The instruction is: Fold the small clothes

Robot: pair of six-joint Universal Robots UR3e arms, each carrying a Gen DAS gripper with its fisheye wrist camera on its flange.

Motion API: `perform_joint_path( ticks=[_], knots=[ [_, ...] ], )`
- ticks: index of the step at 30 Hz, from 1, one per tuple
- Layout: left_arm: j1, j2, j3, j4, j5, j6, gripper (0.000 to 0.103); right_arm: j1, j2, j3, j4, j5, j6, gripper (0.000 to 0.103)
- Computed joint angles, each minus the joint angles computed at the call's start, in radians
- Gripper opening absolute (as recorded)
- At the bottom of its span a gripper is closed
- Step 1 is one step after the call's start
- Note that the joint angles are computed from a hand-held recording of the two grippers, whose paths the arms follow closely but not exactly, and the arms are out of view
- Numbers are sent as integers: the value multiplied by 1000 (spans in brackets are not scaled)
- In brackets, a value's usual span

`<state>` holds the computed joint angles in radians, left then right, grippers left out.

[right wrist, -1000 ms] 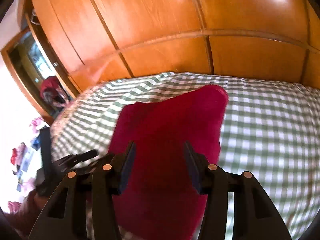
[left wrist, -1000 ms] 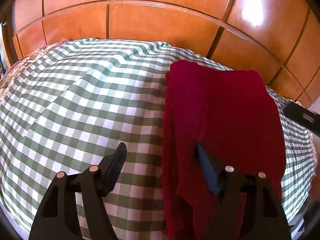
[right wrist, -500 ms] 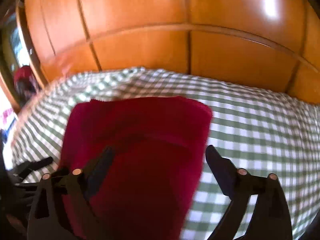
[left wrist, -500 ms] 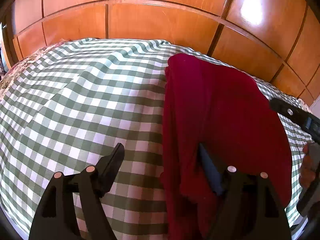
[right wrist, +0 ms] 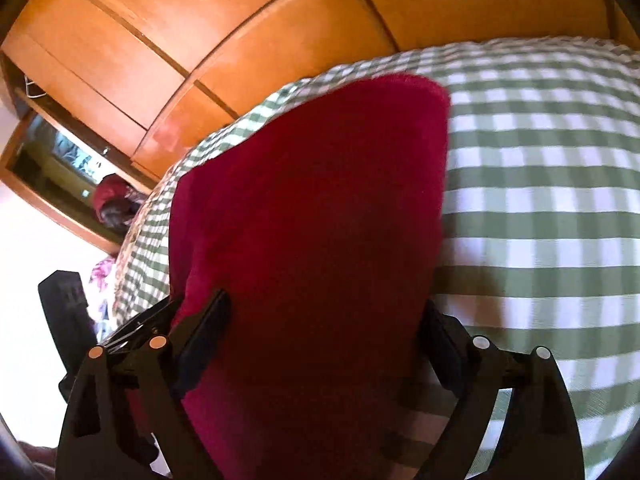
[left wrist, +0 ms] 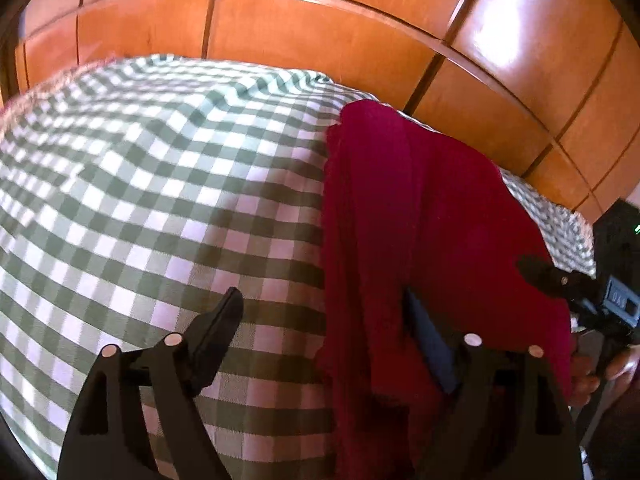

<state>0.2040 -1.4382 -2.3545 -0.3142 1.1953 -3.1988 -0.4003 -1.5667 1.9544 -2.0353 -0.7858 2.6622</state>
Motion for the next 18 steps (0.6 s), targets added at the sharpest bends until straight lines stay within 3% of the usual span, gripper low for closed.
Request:
perform_joint_path(
  ticks=[3,4,6,8,10,13,15,18],
  knots=[
    [61,-6,-38,14,-98,14,80,-3,17,-2,25,25,-14,86],
    [84,-5,-51,14,-137,31,76,4,17,-6,30,23,-14,79],
    [147,11,-81,-19,-263,89,51,-1,-16,-7,63,23,-31,65],
    [203,28,-116,-60,-393,143,33,-23,-80,8,108,44,-63,47],
    [203,53,-136,-51,-399,142,31,-15,-143,25,101,51,-54,44],
    [172,93,-130,-75,-422,138,24,-69,-284,43,216,90,-132,42],
    [104,78,-88,-61,-421,110,23,-146,-363,23,355,127,-221,41],
    [-99,-61,84,11,-351,13,23,-345,-492,-35,688,163,-451,41]
  ],
)
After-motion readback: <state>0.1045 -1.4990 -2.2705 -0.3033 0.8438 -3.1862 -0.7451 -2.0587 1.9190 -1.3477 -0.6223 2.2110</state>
